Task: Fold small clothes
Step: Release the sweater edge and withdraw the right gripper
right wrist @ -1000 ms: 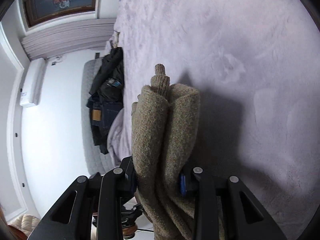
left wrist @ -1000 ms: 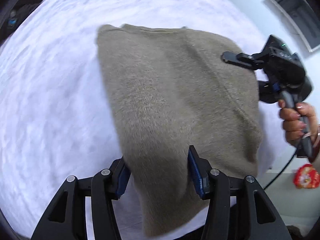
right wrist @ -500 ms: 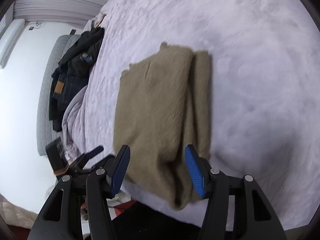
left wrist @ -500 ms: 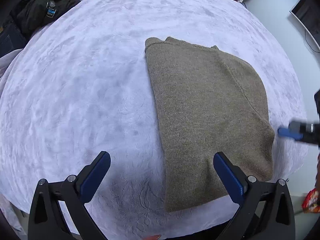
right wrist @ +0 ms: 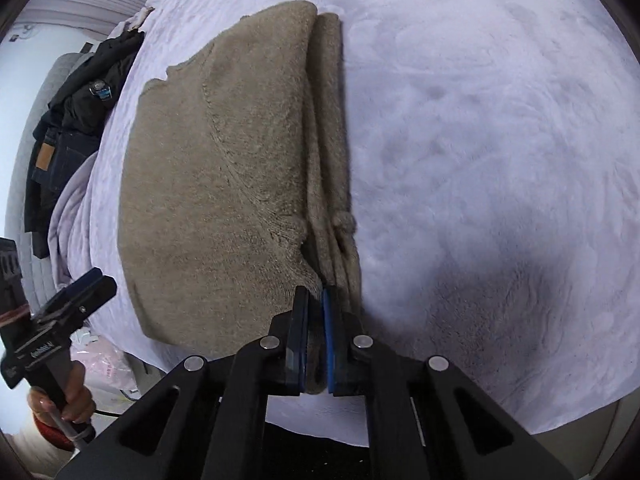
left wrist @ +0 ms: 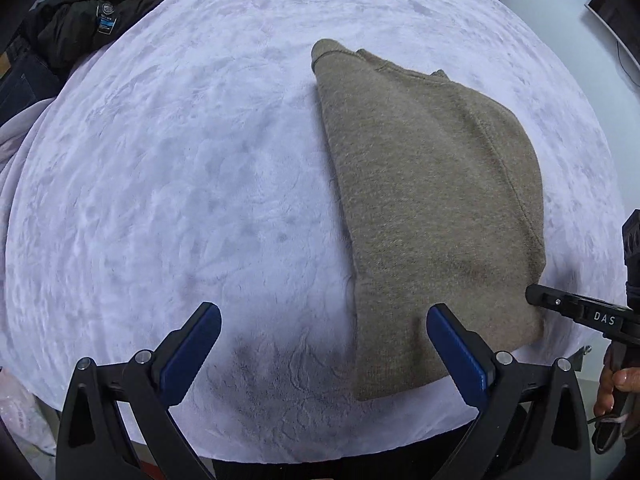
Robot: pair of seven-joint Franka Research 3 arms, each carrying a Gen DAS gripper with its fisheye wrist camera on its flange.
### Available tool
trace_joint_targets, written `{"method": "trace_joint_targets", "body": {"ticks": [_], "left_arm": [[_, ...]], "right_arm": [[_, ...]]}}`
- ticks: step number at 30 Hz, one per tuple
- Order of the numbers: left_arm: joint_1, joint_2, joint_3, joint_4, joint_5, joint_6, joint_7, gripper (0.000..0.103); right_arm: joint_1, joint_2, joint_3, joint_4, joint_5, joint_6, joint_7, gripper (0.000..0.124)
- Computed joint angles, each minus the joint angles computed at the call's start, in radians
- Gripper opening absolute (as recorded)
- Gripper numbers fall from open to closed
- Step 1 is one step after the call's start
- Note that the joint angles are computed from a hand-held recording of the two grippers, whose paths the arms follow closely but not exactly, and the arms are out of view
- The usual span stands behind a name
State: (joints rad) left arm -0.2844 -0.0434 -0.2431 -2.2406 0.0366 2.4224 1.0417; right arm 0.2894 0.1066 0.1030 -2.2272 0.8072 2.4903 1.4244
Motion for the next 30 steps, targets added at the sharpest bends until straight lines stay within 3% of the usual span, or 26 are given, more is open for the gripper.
{"method": "trace_joint_targets", "body": {"ticks": [3, 9, 17, 18, 20, 22, 23, 27, 30], "left_arm": [[-0.004, -0.006, -0.004, 0.003, 0.014, -0.03, -0.009, 0.103], [-0.011, -0.007, -0.009, 0.038, 0.037, -0.095, -0.019, 0.103], [-0.014, -0.017, -0.009, 0.088, 0.047, -0.158, -0.047, 0.103], [-0.014, -0.018, -0.009, 0.094, 0.048, -0.166, -0.051, 0.103], [-0.014, -0.017, -0.01, 0.108, 0.052, -0.182, -0.06, 0.103], [-0.015, -0.016, -0.01, 0.119, 0.052, -0.196, -0.061, 0.103], [-0.016, -0.016, -0.01, 0.125, 0.051, -0.202, -0.06, 0.103], [-0.017, -0.024, -0.011, 0.132, 0.055, -0.209, -0.067, 0.103], [-0.017, -0.022, -0.009, 0.143, 0.032, -0.227, -0.062, 0.103]], "right_arm": [[-0.008, -0.017, -0.001, -0.025, 0.067, 0.016, -0.036, 0.007], [-0.001, -0.028, -0.011, 0.001, -0.047, -0.036, 0.068, 0.007], [0.003, -0.082, -0.026, 0.05, -0.29, -0.144, 0.287, 0.008], [0.006, -0.08, -0.025, 0.078, -0.369, -0.183, 0.345, 0.009], [0.01, -0.075, -0.022, 0.114, -0.404, -0.206, 0.359, 0.018], [0.017, -0.051, -0.018, 0.165, -0.439, -0.227, 0.381, 0.055], [0.022, -0.044, -0.017, 0.188, -0.47, -0.251, 0.402, 0.061], [0.036, -0.034, -0.011, 0.234, -0.51, -0.265, 0.408, 0.065], [0.049, -0.032, -0.007, 0.258, -0.568, -0.263, 0.427, 0.082]]}}
